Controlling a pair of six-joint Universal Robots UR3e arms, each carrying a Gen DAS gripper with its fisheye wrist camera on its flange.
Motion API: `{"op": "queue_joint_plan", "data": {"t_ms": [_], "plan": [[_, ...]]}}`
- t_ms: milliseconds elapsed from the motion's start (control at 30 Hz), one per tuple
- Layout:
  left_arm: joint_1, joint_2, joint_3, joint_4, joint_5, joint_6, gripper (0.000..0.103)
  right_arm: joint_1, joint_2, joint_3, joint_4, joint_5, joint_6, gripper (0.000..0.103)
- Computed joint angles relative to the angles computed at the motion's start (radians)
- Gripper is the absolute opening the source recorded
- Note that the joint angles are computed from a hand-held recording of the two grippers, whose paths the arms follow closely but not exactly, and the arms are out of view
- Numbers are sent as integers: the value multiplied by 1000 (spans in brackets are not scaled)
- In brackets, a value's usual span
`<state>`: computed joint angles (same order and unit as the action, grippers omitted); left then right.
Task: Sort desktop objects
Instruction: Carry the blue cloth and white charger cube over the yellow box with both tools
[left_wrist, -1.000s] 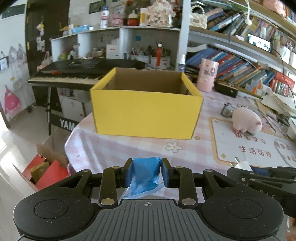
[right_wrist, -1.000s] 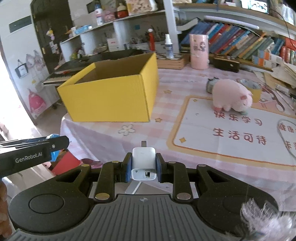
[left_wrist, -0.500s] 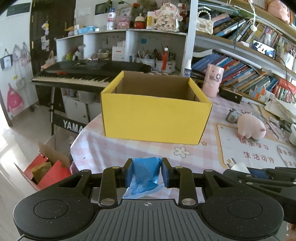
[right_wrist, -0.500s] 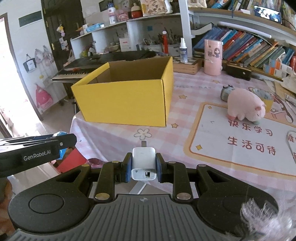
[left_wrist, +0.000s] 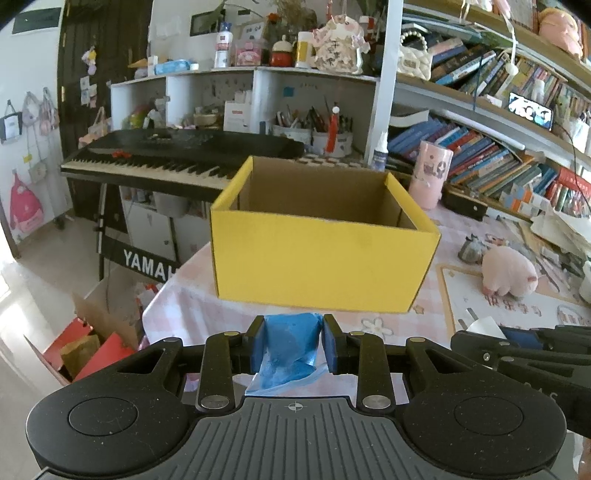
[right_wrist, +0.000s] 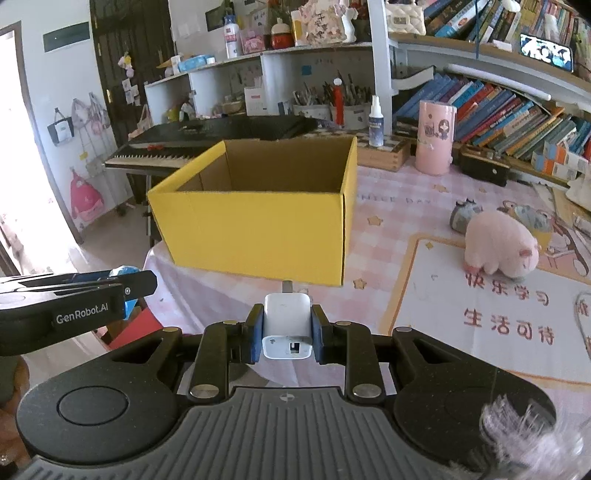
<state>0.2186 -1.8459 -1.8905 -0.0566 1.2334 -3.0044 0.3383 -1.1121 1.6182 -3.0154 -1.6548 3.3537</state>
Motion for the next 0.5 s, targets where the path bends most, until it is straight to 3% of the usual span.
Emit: {"op": "queue_joint_plan", "data": {"t_ms": [500], "plan": [[-39,-127,248,-46,34,-83,30,-39,114,-261,81,55,-64,23]]}}
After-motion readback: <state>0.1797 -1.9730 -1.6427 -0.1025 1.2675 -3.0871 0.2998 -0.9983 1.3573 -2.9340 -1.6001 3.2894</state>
